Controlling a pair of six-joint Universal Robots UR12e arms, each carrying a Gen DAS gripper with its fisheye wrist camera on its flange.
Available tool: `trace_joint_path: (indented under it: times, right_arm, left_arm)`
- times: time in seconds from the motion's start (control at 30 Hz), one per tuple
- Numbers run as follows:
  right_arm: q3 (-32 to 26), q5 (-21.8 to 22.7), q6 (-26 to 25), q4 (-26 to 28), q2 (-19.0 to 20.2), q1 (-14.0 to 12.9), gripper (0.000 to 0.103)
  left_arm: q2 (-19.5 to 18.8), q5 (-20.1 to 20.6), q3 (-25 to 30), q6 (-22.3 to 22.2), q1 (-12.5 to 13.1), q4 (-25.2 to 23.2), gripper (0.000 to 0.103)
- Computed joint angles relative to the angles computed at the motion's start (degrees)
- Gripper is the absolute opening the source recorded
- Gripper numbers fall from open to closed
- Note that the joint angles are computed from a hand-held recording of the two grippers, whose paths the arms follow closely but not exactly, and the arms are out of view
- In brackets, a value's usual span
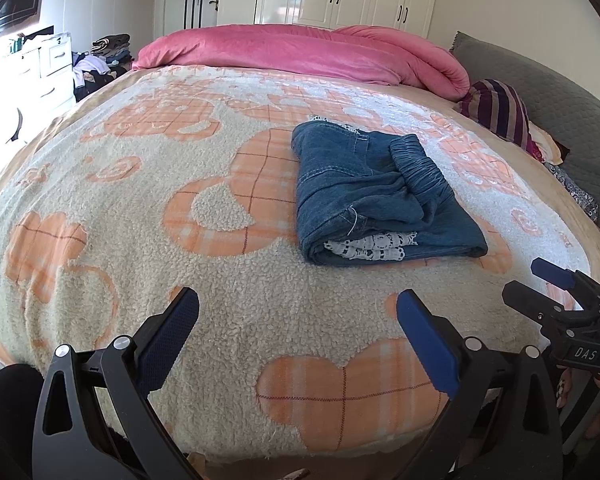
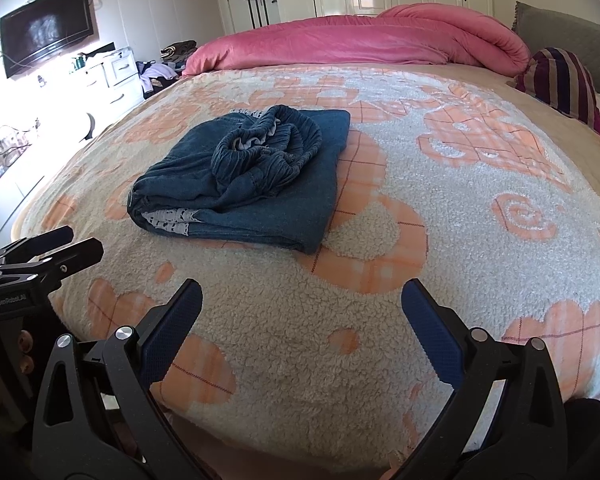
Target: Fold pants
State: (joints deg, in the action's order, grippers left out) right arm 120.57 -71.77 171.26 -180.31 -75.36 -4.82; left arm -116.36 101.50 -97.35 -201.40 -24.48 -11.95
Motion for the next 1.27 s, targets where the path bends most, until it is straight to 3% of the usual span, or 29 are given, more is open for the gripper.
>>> trace_joint_path:
  times: [0.4, 0.6, 0.8, 0.9, 1.0, 1.13, 1.27]
  right_arm:
    - [-0.25, -0.57, 0.13, 0.23, 0.08, 0.04, 0.094]
    - [-1.07, -1.62, 0.51, 1.03, 0.57, -0.5, 0.094]
    - [-3.39, -3.11, 2.93, 2.21, 1.48, -2.58, 0.094]
    - [-5.86, -6.32, 3.68, 2.51, 2.58, -4.33, 0.094]
    - [-10.59, -12.42, 5.72, 4.36, 5.21, -6.6, 0.094]
    - [-17.87, -19.91, 11.14, 9.51, 9.79, -9.42, 0.094]
    - [-24.61, -27.73, 16.58, 16.16, 14.22, -11.14, 0.094]
  left_arm:
    - [0.02, -0.82, 0.26, -0.03, 0.21, -1.17, 0.099]
    - [-0.08, 0.86, 1.15, 0.02, 0.06, -3.3, 0.099]
    - [0.5, -2.98, 0.45, -1.64, 2.52, -0.97, 0.099]
    - [0.11, -1.11, 1.78, -3.39, 4.32, -4.21, 0.099]
    - [-0.77, -0.2, 3.78, -5.18, 7.62, -9.63, 0.099]
    - [-3.13, 7.9, 8.05, -7.38, 11.09, -17.51, 0.099]
    - [-5.63, 11.16, 11.33, -10.94, 13.87, -21.01, 0.099]
